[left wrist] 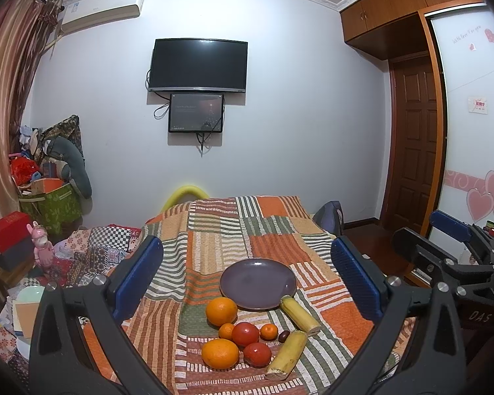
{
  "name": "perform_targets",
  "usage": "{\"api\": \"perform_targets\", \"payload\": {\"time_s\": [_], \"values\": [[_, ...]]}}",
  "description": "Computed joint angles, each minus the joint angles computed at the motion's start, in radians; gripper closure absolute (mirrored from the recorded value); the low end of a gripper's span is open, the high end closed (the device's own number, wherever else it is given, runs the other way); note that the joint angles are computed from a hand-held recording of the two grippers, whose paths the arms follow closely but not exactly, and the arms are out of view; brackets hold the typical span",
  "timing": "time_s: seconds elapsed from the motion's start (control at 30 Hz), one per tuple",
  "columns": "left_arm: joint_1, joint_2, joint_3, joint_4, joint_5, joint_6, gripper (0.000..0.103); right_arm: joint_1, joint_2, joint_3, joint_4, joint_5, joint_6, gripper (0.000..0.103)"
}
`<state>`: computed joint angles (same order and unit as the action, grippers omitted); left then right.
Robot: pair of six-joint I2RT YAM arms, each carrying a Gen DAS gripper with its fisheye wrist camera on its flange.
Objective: Organize fruits
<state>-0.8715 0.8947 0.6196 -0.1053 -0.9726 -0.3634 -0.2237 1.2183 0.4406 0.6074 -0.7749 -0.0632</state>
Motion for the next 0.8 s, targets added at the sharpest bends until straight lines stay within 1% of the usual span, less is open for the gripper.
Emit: {"api": "perform_targets", "payload": {"time_s": [0.37,0.5,0.6,0.7,0.77,0.8], "values": [[0.01,0.011,0.0,0.008,0.01,0.0,0.0,0.008,0.013,0.009,-0.01,0.005,-0.003,0.0],[0.046,0.017,-0.01,0.022,0.053,0.001,0.0,0.023,0.038,0.026,-0.022,0.027,-0.027,0.0],[0.087,0.025,-0.017,0.028,0.097,0.0,0.0,0.046,0.058,0.046,-0.055,0.058,-0.062,0.0],[0.144,0.048,-0.027,0.045,0.153,-0.001,0.004,0.062,0.117,0.083,-0.085,0.072,-0.085,0.0],[0.189,0.07,-0.03,0.05,0.201,-0.001,0.014,0.066,0.148,0.095,-0.085,0.086,-0.093,0.0],[0.221,0.088,-0.028,0.049,0.237,-0.004,0.015,0.072,0.177,0.113,-0.092,0.098,-0.104,0.0]]}}
